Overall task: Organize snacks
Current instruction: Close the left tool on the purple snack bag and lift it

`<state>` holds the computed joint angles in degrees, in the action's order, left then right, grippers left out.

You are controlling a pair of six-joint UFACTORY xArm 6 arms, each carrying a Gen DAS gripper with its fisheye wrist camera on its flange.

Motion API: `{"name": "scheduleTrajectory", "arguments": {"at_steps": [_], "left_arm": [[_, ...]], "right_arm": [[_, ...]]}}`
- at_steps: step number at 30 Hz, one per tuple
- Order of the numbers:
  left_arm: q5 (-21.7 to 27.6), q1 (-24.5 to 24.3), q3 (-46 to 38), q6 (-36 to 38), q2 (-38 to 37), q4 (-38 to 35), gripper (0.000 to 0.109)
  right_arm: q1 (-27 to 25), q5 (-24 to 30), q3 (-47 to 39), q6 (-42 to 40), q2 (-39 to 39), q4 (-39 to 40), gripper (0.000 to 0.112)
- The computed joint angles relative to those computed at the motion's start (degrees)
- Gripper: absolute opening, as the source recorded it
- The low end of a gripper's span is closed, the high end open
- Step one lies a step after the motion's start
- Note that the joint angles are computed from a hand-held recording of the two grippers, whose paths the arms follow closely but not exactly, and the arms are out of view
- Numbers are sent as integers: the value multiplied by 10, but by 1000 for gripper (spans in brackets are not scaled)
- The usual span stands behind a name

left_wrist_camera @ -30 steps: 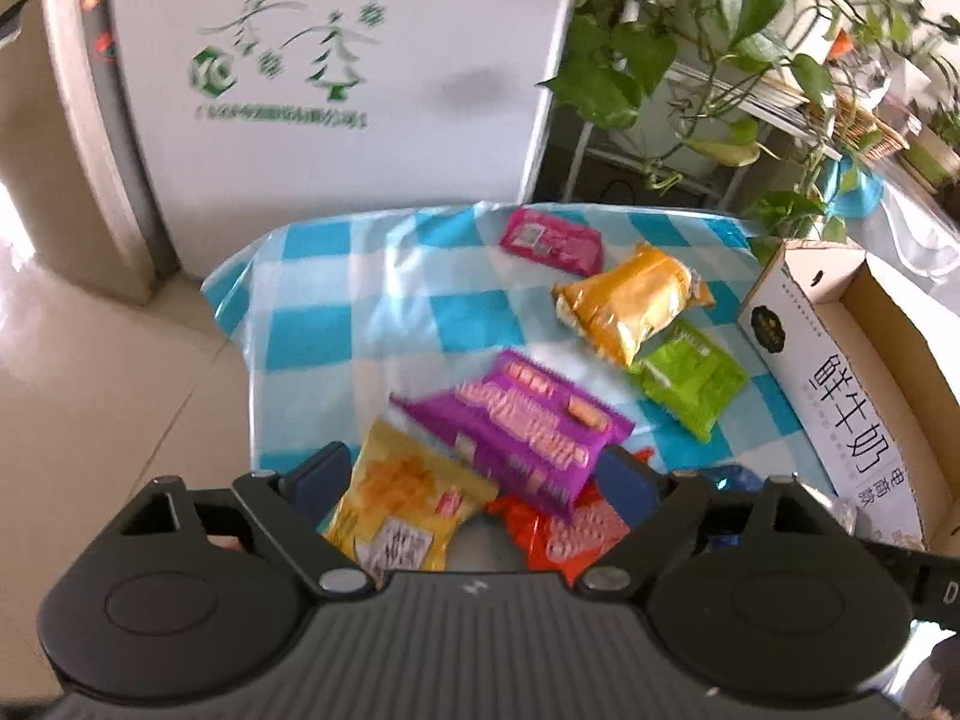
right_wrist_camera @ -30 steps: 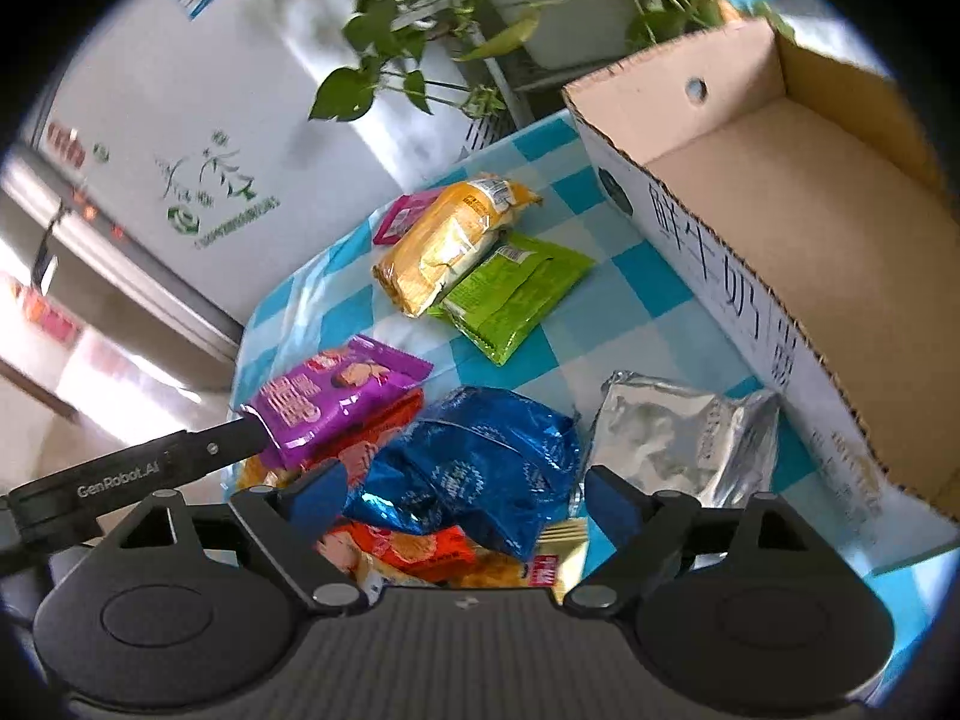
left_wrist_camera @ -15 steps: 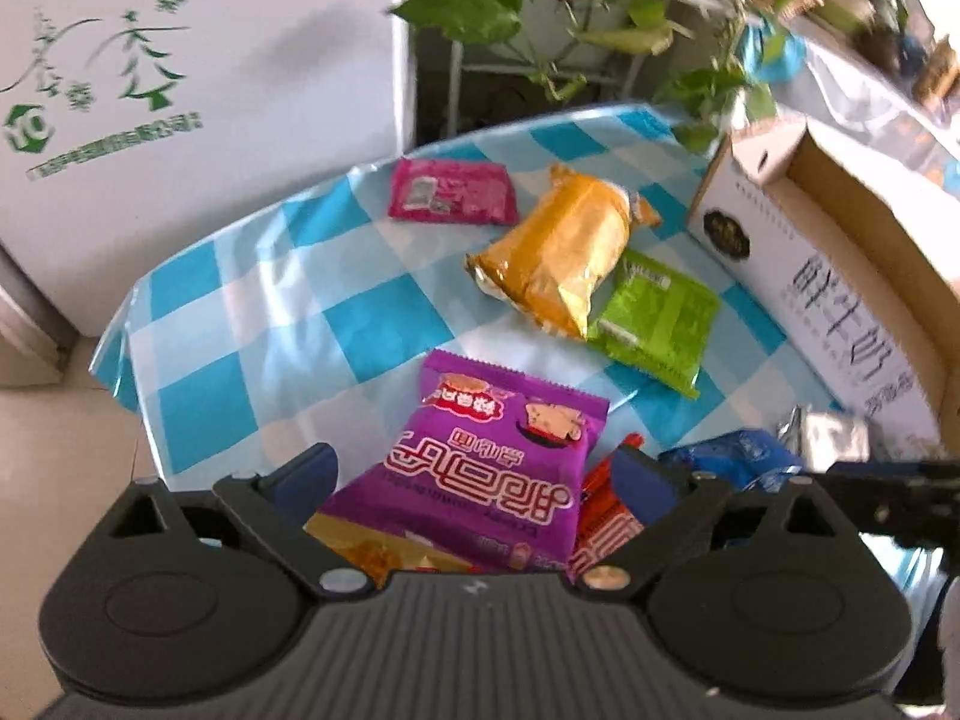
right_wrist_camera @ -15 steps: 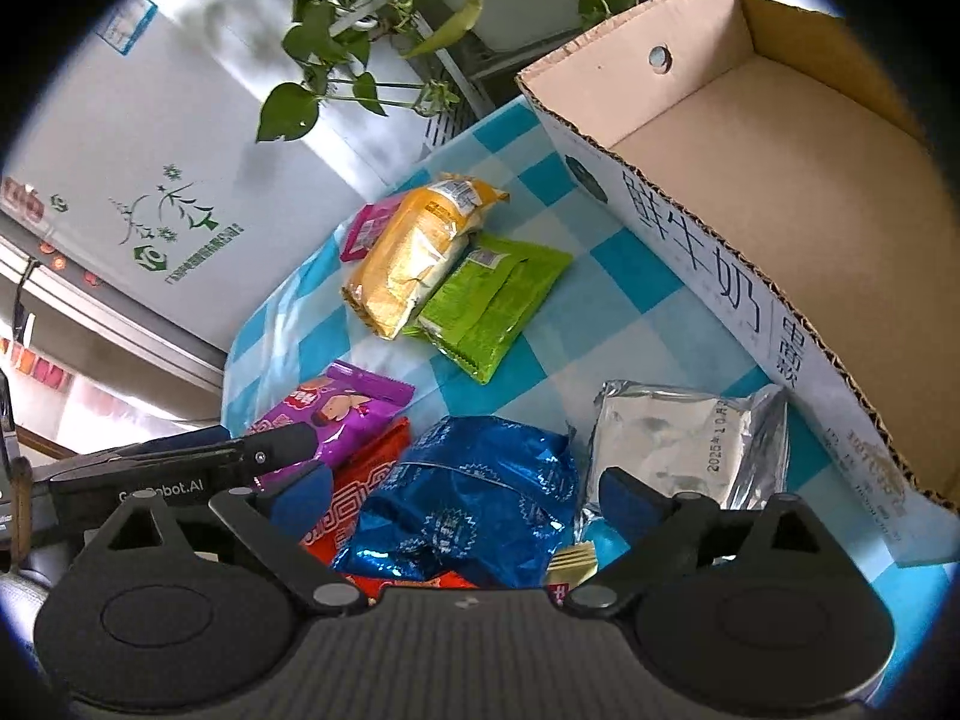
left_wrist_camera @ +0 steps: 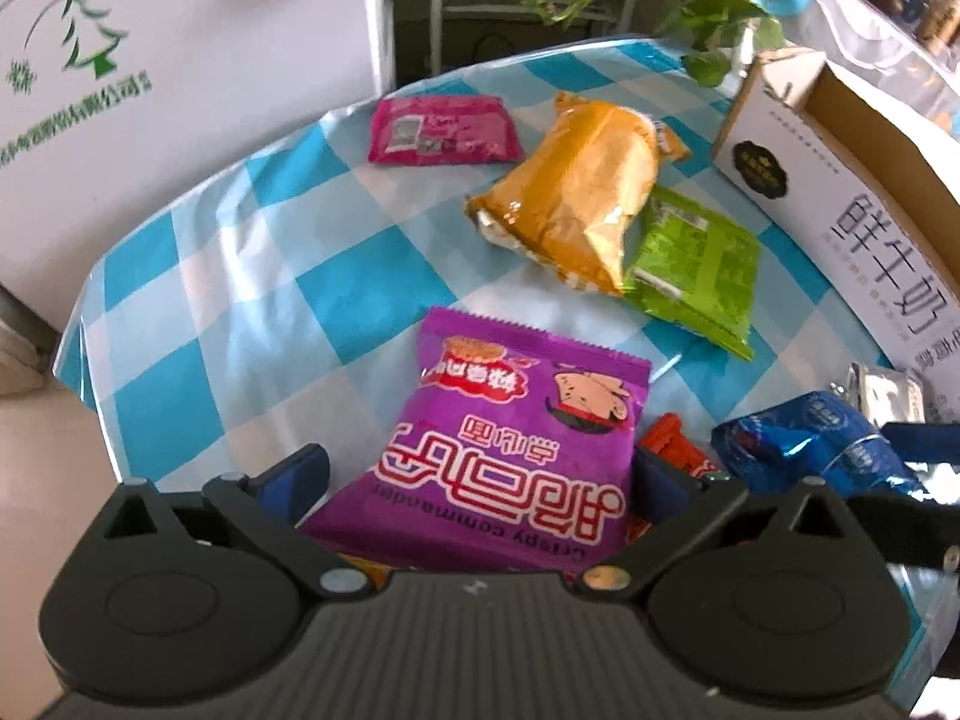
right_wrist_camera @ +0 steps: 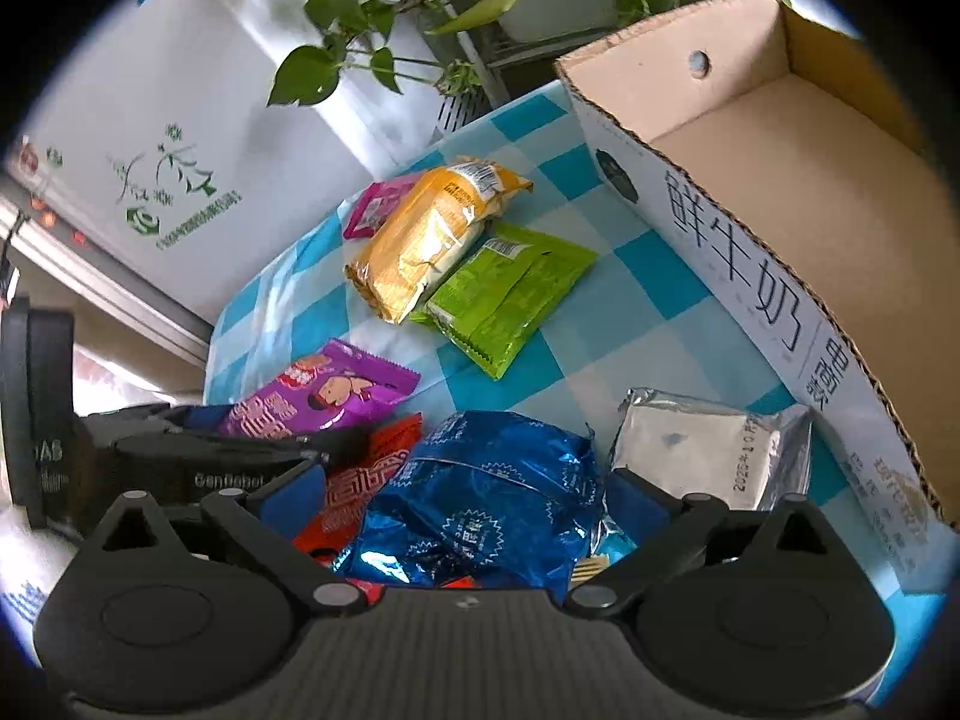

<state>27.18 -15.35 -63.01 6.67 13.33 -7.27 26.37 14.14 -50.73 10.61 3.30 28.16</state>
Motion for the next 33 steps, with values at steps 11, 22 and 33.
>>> {"name": "scheduleTrajectory", "arguments": {"at_steps": [11, 22, 33], "left_arm": [[-17, 0, 0, -35, 7, 33, 103], [-74, -11, 40, -75, -21, 101, 78], [-104, -11, 79, -185, -58, 187, 67]], "right_arm": [[-1, -1, 3, 79, -1, -116, 97], [-6, -8, 14, 111, -10, -160, 83], [-7, -26, 20, 118, -17, -187, 75]]}}
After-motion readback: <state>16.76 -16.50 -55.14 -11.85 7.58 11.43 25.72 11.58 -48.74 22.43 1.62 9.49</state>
